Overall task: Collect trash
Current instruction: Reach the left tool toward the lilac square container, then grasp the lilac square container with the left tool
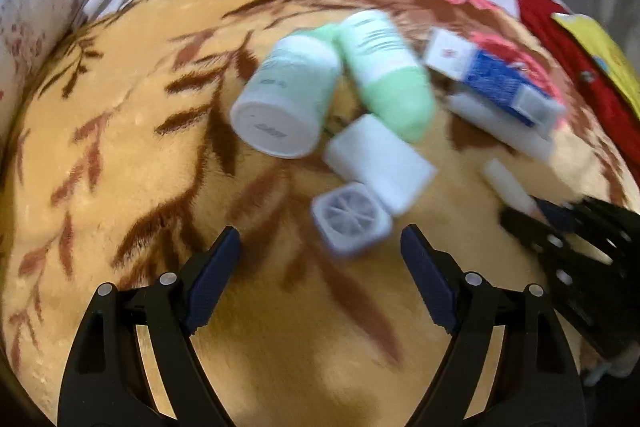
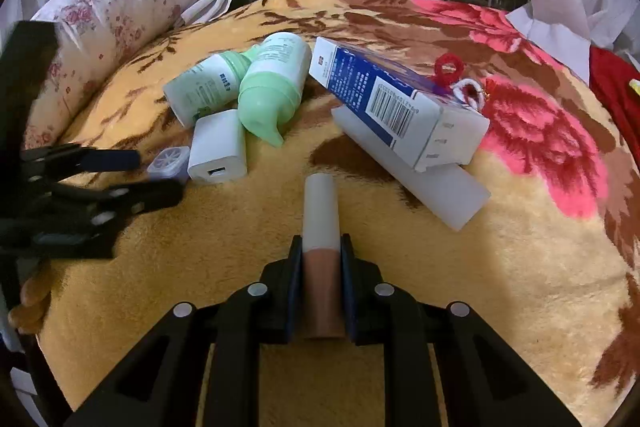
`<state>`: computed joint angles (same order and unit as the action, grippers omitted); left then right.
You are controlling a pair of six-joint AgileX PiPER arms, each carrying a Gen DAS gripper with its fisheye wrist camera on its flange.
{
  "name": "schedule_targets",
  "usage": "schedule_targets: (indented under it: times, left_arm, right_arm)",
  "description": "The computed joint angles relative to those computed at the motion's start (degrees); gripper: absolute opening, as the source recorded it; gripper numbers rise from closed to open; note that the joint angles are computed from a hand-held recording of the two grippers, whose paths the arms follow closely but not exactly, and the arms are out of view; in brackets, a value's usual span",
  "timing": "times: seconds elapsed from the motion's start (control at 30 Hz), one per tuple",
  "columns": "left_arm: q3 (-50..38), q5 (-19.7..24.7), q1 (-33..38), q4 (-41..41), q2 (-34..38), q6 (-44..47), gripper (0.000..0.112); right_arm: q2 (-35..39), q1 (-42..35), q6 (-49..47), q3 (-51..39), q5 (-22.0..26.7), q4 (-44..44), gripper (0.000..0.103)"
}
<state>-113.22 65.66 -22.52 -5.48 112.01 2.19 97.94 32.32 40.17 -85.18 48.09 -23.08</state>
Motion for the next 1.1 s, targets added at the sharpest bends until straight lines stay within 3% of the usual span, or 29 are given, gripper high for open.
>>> schedule_targets:
  times: [0.2, 0.33, 0.4, 0.47, 0.53, 0.83, 1.1]
  left_arm:
    - [-1.24, -0.91, -2.33, 6.45, 1.56, -3.43, 0.081]
    - [-4.24, 0.51, -2.15, 6.52, 3.72, -3.89, 0.08]
    - [-3.1, -0.16, -2.31, 6.19, 3.03, -3.46, 0.07]
    - [-0.51, -1.79, -2.56, 5.02, 1.47, -1.49, 0.048]
    - [1.38, -3.55, -3.09, 4.85, 0.4, -0.4, 0.037]
    - [10.26, -9.43, 1.11, -5.49, -6.15, 5.68, 0.037]
    - [27.72, -13.67, 4.14, -14.06, -21.9, 10.42, 0.037]
  right_arm:
    - [-0.95, -1.83, -1.65, 1.61, -2.75, 3.82, 0.018]
    - [-0.73, -1.45, -1.18, 1.36, -2.46, 3.27, 0.018]
    - [-0.69, -1.31, -0.98, 1.29, -2.43, 3.23, 0.018]
    - [-0.78, -1.33, -1.0, 1.44, -2.46, 3.11, 0.018]
    - [-0.73, -1.27, -0.94, 1.38, -2.35, 2.94, 0.018]
    - [-0.91, -1.41, -0.96, 1.69, -2.66, 2.99, 0.018]
    - [-1.43, 0.63, 3.73, 1.72, -0.79, -2.62, 0.018]
